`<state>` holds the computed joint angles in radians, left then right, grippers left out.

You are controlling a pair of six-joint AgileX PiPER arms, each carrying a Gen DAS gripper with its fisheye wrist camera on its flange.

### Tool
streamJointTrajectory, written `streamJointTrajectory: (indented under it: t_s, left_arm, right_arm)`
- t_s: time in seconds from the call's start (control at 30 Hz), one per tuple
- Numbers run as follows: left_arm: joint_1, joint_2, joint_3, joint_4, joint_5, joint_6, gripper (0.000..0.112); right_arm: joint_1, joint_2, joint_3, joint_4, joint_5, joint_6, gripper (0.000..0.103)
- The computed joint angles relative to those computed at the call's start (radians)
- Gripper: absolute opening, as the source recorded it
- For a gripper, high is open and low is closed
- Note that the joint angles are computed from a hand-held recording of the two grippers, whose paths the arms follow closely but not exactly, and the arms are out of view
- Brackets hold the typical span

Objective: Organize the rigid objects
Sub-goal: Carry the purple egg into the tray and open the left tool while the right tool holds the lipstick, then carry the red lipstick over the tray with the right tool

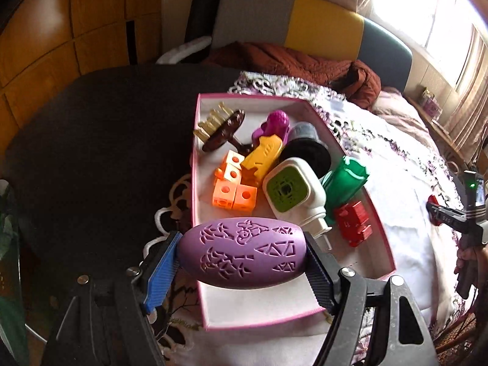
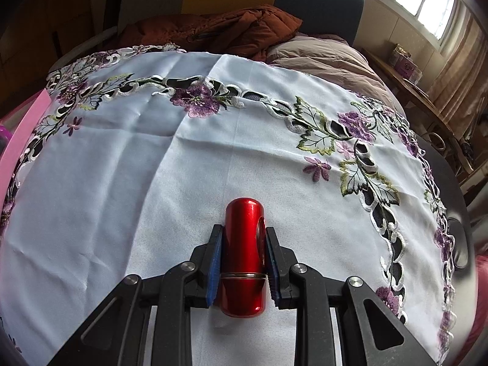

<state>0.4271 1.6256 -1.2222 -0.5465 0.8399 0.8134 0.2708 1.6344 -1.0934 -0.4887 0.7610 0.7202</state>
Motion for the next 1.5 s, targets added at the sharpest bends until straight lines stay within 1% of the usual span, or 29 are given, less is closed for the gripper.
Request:
streamJointTrajectory:
  t_s: [0.2, 0.33, 0.5, 0.6, 0.7, 0.83, 0.97, 1.3, 1.5]
  left_arm:
    - [-0.058, 0.056, -0.015, 0.058, -0.08, -0.057, 0.077]
    - [-0.088, 0.071, -0.009, 0.073, -0.146, -0.042, 0.077]
    - [-0.083, 0.092, -0.033, 0.084, -0.129, -0.068, 0.077]
    - [-0.072, 0.073, -0.017, 0.068, -0.133, -0.061, 0.077]
    - [-0.068, 0.05, 0.005, 0.066, -0.153, -0.055, 0.077]
    - [-0.053, 0.011, 0.024, 0.053, -0.154, -0.056, 0.077]
    - [-0.038, -0.014, 0.02, 0.054, -0.135, -0.074, 0.077]
    - [-0.004, -0.086, 0.038, 0.033, -0.123, -0.062, 0.077]
    - [0.021, -0.113, 0.043, 0.006, -0.11, -0.038, 0.077]
  right_arm:
    - [0.003, 0.002, -0.002, -0.005, 0.004, 0.002, 0.026]
    - [0.003, 0.002, -0.002, -0.006, 0.005, 0.004, 0.026]
    - [0.006, 0.003, -0.002, -0.01, 0.006, 0.007, 0.026]
    - [0.007, 0.003, -0.002, -0.013, 0.007, 0.008, 0.026]
    - [0.009, 0.003, -0.001, -0.017, 0.009, 0.011, 0.026]
    - [0.012, 0.003, 0.001, -0.024, 0.011, 0.018, 0.026]
    - [0.014, 0.002, 0.001, -0.027, 0.012, 0.02, 0.026]
    - [0.022, 0.001, 0.003, -0.041, 0.019, 0.035, 0.026]
    - [0.011, -0.005, 0.004, -0.017, 0.013, 0.026, 0.026]
